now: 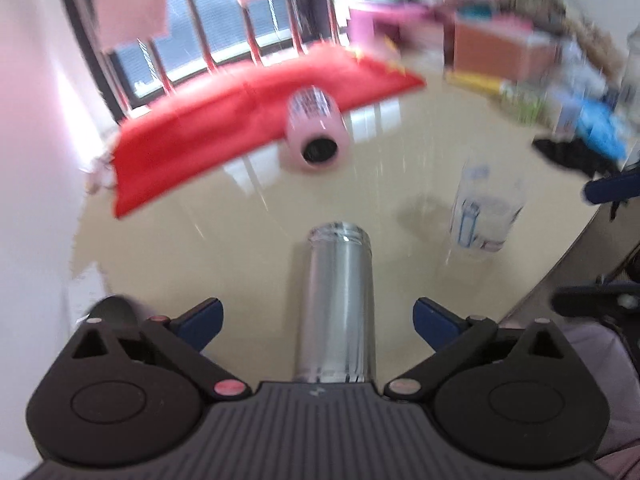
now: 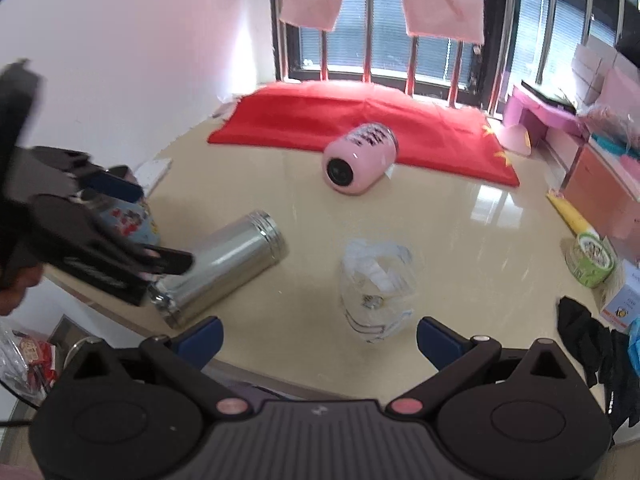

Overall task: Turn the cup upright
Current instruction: 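Lift the silver thermos with the left tool, lay it on the table, open, then move the right tool to the lying thermos and grasp its body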

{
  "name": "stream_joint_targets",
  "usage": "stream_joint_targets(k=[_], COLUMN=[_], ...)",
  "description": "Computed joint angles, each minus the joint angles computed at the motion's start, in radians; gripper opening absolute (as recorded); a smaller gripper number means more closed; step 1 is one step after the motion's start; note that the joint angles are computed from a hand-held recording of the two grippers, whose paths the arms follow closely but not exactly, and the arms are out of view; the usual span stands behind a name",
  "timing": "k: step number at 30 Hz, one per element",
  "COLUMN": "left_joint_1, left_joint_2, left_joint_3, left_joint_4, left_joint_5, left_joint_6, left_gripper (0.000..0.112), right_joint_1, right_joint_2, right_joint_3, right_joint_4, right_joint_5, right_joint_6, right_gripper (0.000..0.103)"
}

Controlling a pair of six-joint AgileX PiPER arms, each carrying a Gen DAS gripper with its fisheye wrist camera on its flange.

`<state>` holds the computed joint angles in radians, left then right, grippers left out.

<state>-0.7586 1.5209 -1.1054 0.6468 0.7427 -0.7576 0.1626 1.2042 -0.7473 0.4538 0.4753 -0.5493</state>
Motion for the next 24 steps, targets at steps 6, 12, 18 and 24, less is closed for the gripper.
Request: stream_joint_targets(k=[6, 12, 18, 24], left_joint_1=[-0.047, 0.005, 0.060, 0.181], left_joint_2=[-0.243, -0.406, -0.508, -0.525], left_joint_3=[0.223, 0.403, 0.535, 0.602], left_joint_4=[0.082, 0.050, 0.128, 0.116], left_joint_5=[0.024, -0.020, -0.087, -0.207], left_joint_6=[-0.202, -0.222, -0.324, -0.258], left_gripper=[0.103, 0.103, 0.103, 0.103], right_joint_1=[0.143, 0.343, 0.463, 0.492], right_joint_2=[-0.026, 0.053, 0.168, 0.292], right_joint_3=[-0.015, -0.062, -0.119, -0.207], right_joint_4=[-0.167, -0.463, -0.684, -0.752], right_joint_5=[-0.018, -0.053, -0.080, -0.066], right_joint_6=[0.222, 0.597, 0.921, 1.074], right_gripper=[0.103, 0.103, 0.103, 0.103])
